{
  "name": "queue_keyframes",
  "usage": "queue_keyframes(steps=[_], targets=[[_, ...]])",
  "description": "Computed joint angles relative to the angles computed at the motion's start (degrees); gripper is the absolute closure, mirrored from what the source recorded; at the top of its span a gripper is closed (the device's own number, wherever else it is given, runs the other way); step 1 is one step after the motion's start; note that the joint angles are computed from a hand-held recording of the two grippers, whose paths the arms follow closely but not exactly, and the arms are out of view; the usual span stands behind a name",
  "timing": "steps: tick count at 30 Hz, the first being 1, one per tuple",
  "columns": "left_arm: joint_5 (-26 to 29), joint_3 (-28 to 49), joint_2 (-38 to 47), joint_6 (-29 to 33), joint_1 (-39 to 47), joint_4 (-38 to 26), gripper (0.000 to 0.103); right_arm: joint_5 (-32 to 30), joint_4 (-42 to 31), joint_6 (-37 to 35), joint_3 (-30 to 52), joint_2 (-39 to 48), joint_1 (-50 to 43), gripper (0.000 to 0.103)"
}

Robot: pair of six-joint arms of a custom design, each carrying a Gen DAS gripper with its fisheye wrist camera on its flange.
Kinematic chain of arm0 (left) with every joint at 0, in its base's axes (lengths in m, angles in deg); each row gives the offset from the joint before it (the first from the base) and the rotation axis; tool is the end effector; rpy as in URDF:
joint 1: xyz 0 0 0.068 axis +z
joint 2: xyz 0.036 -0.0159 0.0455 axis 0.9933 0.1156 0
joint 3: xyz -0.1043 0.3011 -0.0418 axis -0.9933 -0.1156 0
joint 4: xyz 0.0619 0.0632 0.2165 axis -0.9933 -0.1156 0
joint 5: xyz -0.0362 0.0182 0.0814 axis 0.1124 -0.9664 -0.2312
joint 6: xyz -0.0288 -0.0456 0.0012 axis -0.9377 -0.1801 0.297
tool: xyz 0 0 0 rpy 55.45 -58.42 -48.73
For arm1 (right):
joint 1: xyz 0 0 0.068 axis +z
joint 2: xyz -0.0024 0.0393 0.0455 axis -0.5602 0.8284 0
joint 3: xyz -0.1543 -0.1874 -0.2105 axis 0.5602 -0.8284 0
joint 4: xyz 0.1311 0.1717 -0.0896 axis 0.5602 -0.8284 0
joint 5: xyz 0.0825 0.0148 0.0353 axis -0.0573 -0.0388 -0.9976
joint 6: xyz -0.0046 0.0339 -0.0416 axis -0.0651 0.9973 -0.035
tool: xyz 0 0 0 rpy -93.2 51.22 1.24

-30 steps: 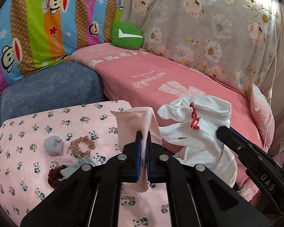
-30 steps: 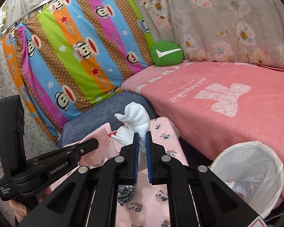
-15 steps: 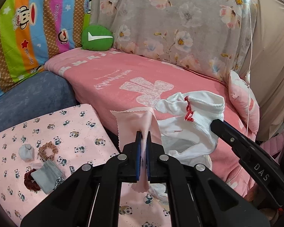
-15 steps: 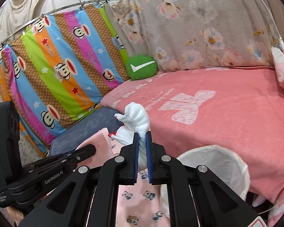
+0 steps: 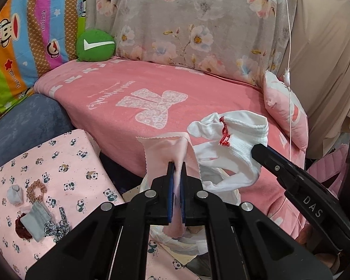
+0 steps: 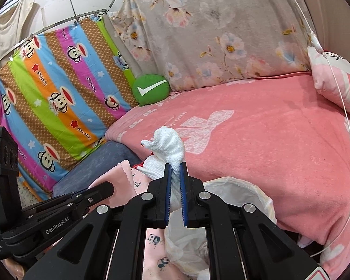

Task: Collect trash
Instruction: 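Carry both items over the wastebasket and open both grippers to drop them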

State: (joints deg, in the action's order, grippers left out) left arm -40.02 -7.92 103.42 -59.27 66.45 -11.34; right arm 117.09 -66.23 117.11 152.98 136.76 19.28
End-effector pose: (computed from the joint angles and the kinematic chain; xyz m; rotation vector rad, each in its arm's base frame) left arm 0.3252 -0.1186 0.3238 0.9413 2.1099 -0.6547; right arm 0.2163 0.2403 0.3222 0.7217 1.8889 0.1065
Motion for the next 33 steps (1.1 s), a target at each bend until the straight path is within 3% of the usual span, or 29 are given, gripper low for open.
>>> queue_keyframes(steps=[16,18,20,21,24,33], targets=[[-2.7,0.4,2.3,-0.8,-4.6,-1.1,0.097,-0.4,-2.2,4.1,-3.5,-2.1,-0.8,0.093],[-3.8,0.6,2.6,-1.0,-4.8,-1.3,0.084,-0.5,-3.4,5.4,-3.2,-1.8,-1.1,0.088],[-4.4,0.0,2.3,-1.8,-4.7,-0.3,0.041,-0.8,-2.8,5.4,-3.5,-2.0,-1.4,0.088],[-4.7,-1.2,1.6,-2.7,-4.5,1.5,0.034,-0.7,-2.9,5.8,-3.7,-2.0,-1.3,0.086],[-5.3,-2.4,0.7,-2.8,-4.3,3.2,0.030,-0.3,-3.0,6.6,-4.1,-2.1,-1.1,0.077],[-5.7,-3.1,-0.1,-3.4,-2.8,4.2,0.030,-0.5,-3.6,4.8,-2.9,-1.8,-0.8,0.074]])
